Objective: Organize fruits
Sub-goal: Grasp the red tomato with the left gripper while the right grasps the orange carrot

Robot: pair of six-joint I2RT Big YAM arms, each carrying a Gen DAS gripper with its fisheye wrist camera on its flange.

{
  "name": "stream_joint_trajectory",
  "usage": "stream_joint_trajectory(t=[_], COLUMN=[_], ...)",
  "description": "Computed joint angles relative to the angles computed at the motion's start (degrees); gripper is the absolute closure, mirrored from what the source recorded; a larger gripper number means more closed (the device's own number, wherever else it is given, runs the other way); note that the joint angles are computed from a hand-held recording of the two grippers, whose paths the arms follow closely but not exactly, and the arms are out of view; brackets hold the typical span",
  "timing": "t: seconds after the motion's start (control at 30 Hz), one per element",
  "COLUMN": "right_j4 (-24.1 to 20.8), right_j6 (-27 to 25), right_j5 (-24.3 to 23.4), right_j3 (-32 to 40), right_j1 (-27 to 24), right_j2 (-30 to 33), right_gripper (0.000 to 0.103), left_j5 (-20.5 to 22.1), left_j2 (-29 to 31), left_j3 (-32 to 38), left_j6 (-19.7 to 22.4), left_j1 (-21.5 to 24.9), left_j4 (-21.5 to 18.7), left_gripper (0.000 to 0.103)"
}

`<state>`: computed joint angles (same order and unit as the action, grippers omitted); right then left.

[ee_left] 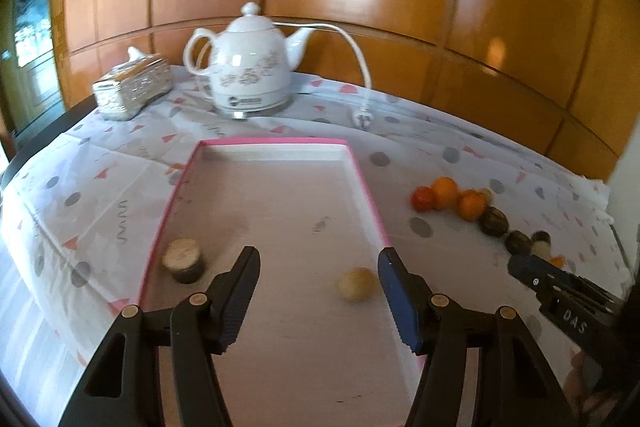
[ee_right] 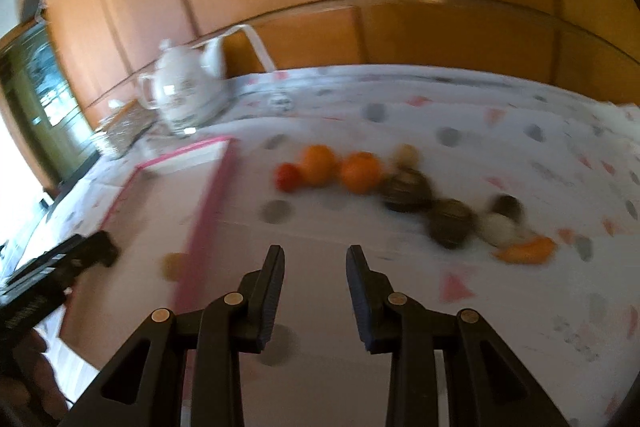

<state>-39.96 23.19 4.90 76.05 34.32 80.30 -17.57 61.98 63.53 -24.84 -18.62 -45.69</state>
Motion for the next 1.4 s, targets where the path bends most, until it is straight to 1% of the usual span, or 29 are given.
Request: stream_joint_trajectory(t=[0.13,0.4,0.5,0.63,0.73,0.77,0.83,0.9,0.97,1.03,1.07,1.1,1.13,1.2,1.37,1.4], right_j4=[-1.1,-2.2,-2.3,-2.1,-1.9,-1.8,-1.6,-1.3,-1.4,-1.8,-2.0,-2.6,-3.1,-3.3,-3.5,-3.5], right_j6=[2.0,2.5,2.7,2.0,1.2,0.9,0.3,0.4,2.0,4.0,5.3,5.9,6.2,6.5,7.2,7.5], right_j5=[1.1,3.3,3.1,2.7,0.1,-0.6,-0.5,-0.9,-1.2,-0.4,0.0,0.3,-0.2,-1.3,-1.2,-2.0], right_j3=[-3.2,-6.9,-8.0,-8.2,-7.9,-7.6,-7.2,-6.8,-6.4,-5.9,-5.7,-5.4,-5.1,-4.8,-3.5,-3.1], right_j1=[-3.5,-10.4,-12.4,-13.3,-14.1,-14.0,-13.6,-13.9,-14.4,-14.9,-15.3,-15.4,-15.7,-15.9,-15.7,-15.7], right_j2=[-2.4,-5.6,-6.2,-5.7,-5.2,-4.8,-4.4,-3.9,-3.4,-2.9,-2.6,-2.2,-1.8,-1.2,0.2,0.6], right_gripper=[0.071,0.071,0.071,0.071,0.071,0.069,0.053,0.046,0.046,0.047,0.049,0.059,0.063,0.063,0.063,0.063], left_j5=[0.9,3.0,3.5,4.1,4.4,4.6,4.9,4.9,5.1,5.2,5.2,5.3,5.4,5.5,6.2,6.5], left_j2=[1.3,4.3,5.3,6.3,7.0,7.1,7.4,7.8,8.0,8.2,8.3,8.5,8.7,8.9,9.8,9.9], left_j3=[1.0,3.0,3.5,4.0,4.5,4.6,4.9,5.2,5.3,5.5,5.5,5.6,5.7,5.8,6.4,6.5], left_j6=[0.7,1.9,2.3,2.9,3.0,2.9,3.0,3.1,3.4,3.5,3.5,3.5,3.5,3.4,2.9,2.8], left_j1=[-1.9,-5.1,-6.1,-7.0,-7.4,-7.5,-7.7,-8.0,-8.2,-8.4,-8.5,-8.5,-8.5,-8.5,-8.4,-8.3], left_j4=[-0.2,-0.4,-0.8,-0.9,-1.0,-1.0,-0.9,-0.8,-0.7,-0.7,-0.8,-0.8,-0.7,-0.7,-0.9,-1.0], left_gripper=[0.041,0.041,0.041,0.041,0.041,0.041,0.040,0.040,0.039,0.039,0.039,0.039,0.039,0.039,0.039,0.039])
